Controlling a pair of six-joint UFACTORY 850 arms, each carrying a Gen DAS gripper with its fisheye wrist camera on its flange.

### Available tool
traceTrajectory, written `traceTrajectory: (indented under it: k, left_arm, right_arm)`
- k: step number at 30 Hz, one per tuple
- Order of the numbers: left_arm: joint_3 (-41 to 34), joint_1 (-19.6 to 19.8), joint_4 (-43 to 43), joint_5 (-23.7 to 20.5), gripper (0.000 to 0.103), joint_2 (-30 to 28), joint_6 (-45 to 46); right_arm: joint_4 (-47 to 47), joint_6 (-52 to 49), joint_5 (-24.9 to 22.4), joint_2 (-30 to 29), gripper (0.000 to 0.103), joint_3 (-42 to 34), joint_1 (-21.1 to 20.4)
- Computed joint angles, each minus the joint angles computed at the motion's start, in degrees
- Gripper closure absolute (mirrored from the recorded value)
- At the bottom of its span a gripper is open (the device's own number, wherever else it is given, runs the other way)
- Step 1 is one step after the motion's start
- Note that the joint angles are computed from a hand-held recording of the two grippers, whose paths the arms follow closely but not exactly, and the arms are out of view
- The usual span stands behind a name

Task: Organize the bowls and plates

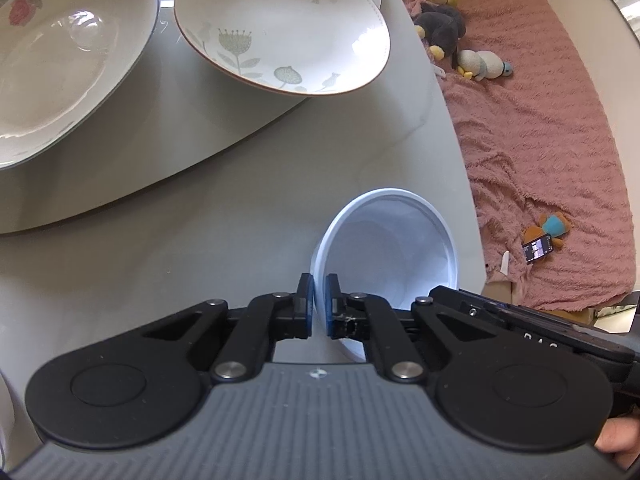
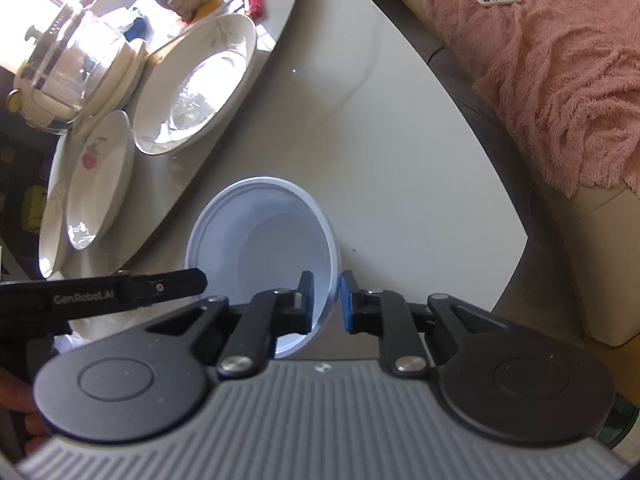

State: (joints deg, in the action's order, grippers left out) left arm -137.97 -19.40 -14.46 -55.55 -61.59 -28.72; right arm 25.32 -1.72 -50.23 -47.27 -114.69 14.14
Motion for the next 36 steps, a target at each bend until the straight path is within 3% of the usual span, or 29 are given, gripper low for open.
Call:
traceTrajectory:
  k: [36]
  left_arm:
    - [29.59, 3.76, -6.99, 12.79, 0.096, 24.37, 6.14]
  right_arm:
    - [2.14, -0.22, -4.43, 5.01, 0.086, -2.05, 3.26]
